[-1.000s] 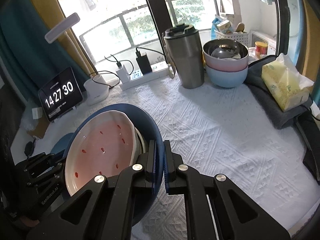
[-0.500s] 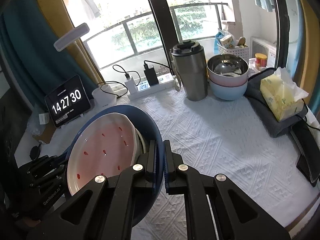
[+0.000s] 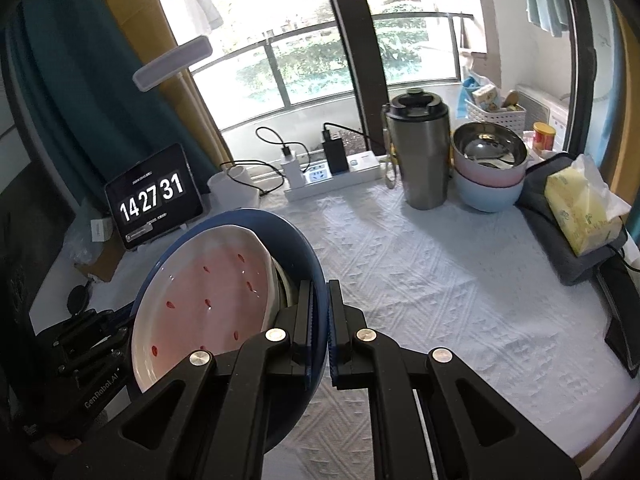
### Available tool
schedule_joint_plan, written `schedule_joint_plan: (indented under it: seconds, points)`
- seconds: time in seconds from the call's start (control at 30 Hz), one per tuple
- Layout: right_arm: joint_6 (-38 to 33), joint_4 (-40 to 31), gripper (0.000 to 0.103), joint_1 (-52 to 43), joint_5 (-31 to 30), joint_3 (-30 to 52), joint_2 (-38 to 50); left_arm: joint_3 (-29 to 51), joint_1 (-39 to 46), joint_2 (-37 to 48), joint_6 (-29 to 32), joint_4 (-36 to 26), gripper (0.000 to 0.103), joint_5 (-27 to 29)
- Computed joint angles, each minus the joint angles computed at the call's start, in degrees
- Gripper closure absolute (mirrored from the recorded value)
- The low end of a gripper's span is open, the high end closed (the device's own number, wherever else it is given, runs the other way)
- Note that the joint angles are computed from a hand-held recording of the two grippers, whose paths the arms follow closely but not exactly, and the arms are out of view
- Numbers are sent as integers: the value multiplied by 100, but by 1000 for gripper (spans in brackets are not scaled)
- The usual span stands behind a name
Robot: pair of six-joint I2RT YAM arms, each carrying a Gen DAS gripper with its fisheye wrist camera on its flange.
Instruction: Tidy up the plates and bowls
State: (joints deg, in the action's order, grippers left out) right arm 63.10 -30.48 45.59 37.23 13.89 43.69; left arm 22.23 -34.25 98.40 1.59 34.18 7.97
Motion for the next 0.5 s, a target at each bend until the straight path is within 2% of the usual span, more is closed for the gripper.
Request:
schedule_joint_plan:
  seconds: [0.5]
  points:
    - [-321, 1512, 96, 43, -197, 595, 2007, -123, 1229, 17, 515, 4, 91, 703]
